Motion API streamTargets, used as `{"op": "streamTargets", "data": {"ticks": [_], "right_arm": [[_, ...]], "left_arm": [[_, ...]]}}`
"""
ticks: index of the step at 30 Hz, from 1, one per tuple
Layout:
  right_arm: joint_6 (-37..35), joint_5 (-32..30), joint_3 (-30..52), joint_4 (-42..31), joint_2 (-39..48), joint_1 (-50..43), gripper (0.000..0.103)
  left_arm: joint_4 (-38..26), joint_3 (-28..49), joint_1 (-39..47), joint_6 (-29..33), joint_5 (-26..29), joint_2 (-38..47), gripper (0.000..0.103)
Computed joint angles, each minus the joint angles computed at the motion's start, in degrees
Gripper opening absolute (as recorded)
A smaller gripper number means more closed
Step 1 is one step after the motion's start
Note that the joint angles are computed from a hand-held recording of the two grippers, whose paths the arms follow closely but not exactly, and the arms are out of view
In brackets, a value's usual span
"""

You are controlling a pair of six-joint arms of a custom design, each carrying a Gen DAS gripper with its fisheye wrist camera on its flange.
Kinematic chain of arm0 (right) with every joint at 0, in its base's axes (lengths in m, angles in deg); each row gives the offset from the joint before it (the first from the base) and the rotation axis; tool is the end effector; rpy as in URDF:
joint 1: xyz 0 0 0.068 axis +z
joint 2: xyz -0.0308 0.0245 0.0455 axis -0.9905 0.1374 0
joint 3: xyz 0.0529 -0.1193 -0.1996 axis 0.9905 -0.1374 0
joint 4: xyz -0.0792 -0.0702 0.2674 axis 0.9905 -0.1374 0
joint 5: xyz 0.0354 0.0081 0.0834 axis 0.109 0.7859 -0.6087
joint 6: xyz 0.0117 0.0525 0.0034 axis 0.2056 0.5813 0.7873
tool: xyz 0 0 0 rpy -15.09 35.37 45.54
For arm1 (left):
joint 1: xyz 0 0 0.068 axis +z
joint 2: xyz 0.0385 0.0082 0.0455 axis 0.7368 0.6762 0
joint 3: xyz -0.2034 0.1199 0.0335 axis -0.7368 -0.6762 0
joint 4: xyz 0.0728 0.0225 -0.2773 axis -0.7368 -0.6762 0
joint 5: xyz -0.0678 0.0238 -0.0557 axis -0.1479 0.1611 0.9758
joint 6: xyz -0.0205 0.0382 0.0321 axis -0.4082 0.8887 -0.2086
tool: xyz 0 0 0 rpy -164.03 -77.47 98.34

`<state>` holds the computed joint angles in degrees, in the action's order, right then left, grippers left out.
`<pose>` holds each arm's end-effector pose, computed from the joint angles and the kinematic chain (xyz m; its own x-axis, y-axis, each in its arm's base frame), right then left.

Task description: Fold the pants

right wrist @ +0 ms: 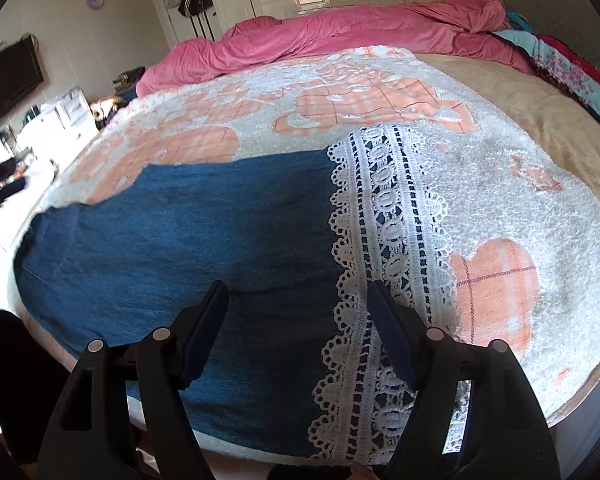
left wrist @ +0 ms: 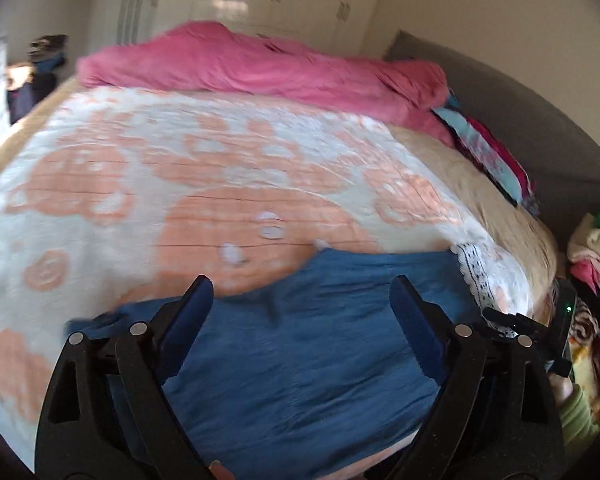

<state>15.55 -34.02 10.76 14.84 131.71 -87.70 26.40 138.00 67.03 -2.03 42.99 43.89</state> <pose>0.2785 -0.0111 0.1755 -0.7352 -0.1410 -0.6630 -0.3656 0.9061 0.2127 0.2192 0.0618 0.2692 -0.6868 -0.1555 -0.7100 0.0392 0.9675 -0.2498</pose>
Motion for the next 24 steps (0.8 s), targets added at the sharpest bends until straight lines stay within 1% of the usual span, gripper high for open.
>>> {"op": "streamTargets", "data": {"ticks": [2,3,4,7,8,10,12,14,15,17,18,20,21,23,24], "right_arm": [[0.69,-4.18,0.89,-2.08,-0.50,-2.38,0.071],[1.15,-6.23,1.45,-2.93,-0.69,-3.67,0.071],[1.96,-8.75,2.75,-3.94,-0.44,-5.68,0.071],[3.60,-12.67,7.21,-4.75,2.15,-9.24,0.071],[3.69,-12.43,9.29,-5.13,3.75,-9.60,0.071],[3.92,-9.19,15.09,-5.95,8.74,-9.10,0.071],[4.57,-7.38,23.82,-8.64,17.41,-8.34,0.071],[6.02,-7.40,30.71,-10.99,24.36,-8.18,0.071],[7.39,-8.05,34.56,-11.42,28.18,-7.99,0.071],[7.77,-9.28,39.59,-12.93,33.24,-7.53,0.066],[7.89,-9.40,42.05,-13.66,35.72,-7.04,0.061],[6.22,-9.96,46.19,-15.81,40.15,-5.96,0.060],[5.63,-8.89,47.81,-16.79,41.90,-5.39,0.058],[4.18,-7.18,49.25,-17.93,43.87,-3.98,0.057],[3.68,-6.51,48.57,-17.14,43.68,-3.58,0.052]], "left_arm": [[1.95,3.58,-4.75,-0.14,-1.97,6.69,0.083],[3.10,6.23,-7.66,0.42,-4.30,11.36,0.083],[4.30,6.84,-8.94,0.48,-5.72,13.19,0.083],[7.96,9.25,-11.19,0.89,-7.92,20.58,0.083],[9.04,9.35,-11.01,0.77,-7.12,22.25,0.083],[11.10,8.75,-10.11,0.87,-5.20,24.40,0.082],[11.99,9.19,-9.84,1.09,-4.84,26.59,0.081],[13.00,9.63,-10.08,1.51,-5.56,28.44,0.074],[13.05,10.62,-10.00,1.27,-5.03,30.29,0.071],[12.80,12.06,-9.64,0.69,-3.14,33.09,0.067],[12.63,12.50,-9.63,0.60,-2.46,34.17,0.065],[12.61,12.52,-10.18,1.20,-2.78,35.22,0.063],[12.68,12.59,-10.42,1.41,-3.14,35.66,0.063],[12.99,12.47,-10.59,1.53,-3.39,36.16,0.063],[13.33,12.45,-10.60,1.45,-3.40,36.65,0.063]]}}
